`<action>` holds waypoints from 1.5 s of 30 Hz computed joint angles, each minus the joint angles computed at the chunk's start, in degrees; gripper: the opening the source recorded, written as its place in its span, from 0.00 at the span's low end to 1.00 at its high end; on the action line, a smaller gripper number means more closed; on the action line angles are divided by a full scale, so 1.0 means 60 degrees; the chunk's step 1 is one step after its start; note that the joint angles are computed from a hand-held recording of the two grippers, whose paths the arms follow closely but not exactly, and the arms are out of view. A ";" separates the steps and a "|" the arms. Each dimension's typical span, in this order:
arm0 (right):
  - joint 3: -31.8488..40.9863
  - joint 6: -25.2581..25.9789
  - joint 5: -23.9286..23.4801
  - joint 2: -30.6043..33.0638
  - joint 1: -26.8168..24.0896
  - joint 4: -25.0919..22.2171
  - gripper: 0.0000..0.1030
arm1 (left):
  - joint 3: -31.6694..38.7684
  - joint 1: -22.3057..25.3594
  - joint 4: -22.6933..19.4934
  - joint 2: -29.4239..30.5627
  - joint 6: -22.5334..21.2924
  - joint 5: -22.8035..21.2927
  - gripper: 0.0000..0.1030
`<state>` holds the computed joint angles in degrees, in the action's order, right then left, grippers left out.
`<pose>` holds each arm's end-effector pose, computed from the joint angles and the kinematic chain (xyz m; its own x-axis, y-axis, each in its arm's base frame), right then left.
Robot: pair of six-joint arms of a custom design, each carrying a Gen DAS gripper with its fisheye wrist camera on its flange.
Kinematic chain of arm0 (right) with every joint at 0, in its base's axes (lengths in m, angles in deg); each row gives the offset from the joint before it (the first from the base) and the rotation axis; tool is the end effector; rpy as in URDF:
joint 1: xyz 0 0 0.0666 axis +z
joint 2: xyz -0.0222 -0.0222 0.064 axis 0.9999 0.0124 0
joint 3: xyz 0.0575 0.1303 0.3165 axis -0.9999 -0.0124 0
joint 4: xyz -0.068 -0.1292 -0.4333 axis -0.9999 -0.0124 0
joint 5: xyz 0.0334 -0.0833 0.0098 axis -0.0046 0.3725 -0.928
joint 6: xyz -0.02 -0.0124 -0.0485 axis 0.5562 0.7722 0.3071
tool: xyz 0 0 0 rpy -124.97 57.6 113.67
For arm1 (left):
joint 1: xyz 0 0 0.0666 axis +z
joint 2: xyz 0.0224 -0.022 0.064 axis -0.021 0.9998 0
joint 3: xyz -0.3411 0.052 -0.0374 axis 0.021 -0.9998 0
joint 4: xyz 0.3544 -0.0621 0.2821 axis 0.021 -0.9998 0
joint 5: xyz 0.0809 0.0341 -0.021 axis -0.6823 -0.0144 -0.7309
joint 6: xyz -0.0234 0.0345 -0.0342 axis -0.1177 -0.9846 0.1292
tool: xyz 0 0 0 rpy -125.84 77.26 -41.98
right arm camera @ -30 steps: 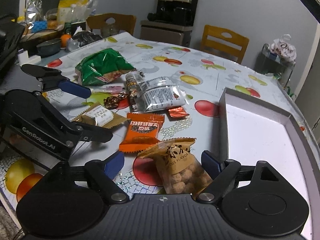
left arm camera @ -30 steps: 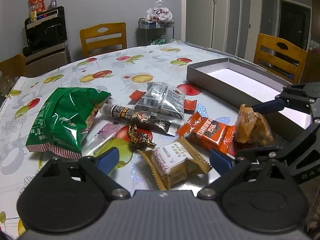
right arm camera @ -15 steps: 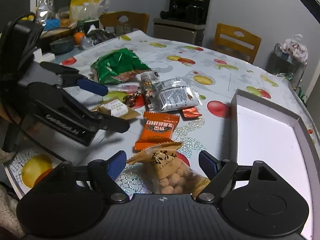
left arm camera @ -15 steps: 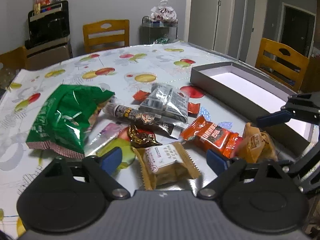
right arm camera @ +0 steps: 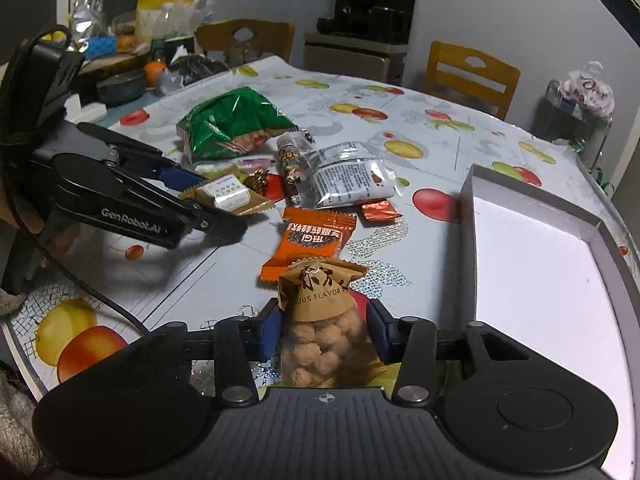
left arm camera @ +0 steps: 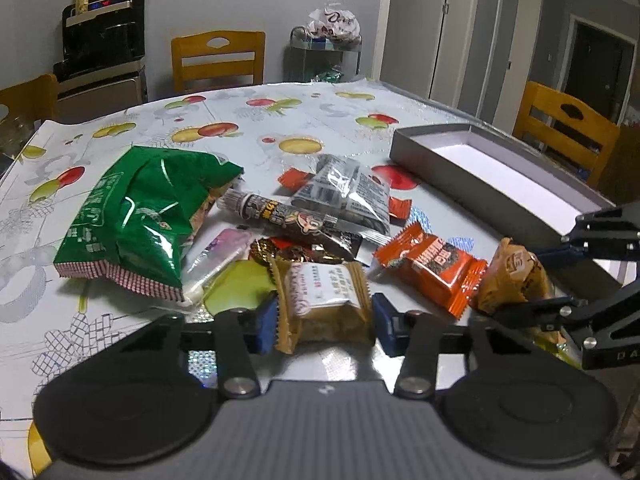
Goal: Organize snacks
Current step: 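Grasp the tan cookie packet with the left tool while the right tool grasps the puff bag, then carry the cookie packet and puff bag with both tools over the white box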
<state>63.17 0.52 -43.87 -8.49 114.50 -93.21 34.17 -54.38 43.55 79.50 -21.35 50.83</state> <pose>0.3396 0.1657 0.3348 -0.4617 -0.5033 -0.7304 -0.6723 0.7357 -0.0820 0.2808 -0.3477 0.3309 -0.6236 0.0638 -0.7792 0.2082 0.9742 -0.0869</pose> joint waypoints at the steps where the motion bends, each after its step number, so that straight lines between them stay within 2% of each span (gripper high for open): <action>1: -0.0010 -0.0064 -0.0068 -0.0019 -0.0018 0.0021 0.42 | -0.0025 0.0003 -0.0004 -0.0042 -0.0014 0.0017 0.41; 10: -0.0092 -0.0623 -0.0545 -0.0329 -0.0213 0.0364 0.36 | -0.0347 -0.0106 0.0335 -0.0569 0.0040 -0.0244 0.39; 16: -0.0124 -0.0761 -0.0618 -0.0570 -0.0202 0.0675 0.36 | -0.0380 -0.0230 0.0523 -0.0857 -0.0141 -0.0460 0.39; 27: -0.0085 -0.0920 -0.0685 -0.0800 -0.0521 0.1061 0.36 | 0.0177 -0.0419 0.0900 -0.0659 -0.0744 -0.0374 0.39; 33: -0.0083 -0.1286 -0.0559 -0.0779 -0.0994 0.1533 0.36 | 0.0983 -0.0290 0.1308 0.0030 -0.1344 0.0107 0.39; 45: 0.0193 -0.1498 -0.0539 0.0015 -0.2397 0.2255 0.36 | 0.3810 -0.0119 0.1575 0.2656 -0.2686 0.0978 0.39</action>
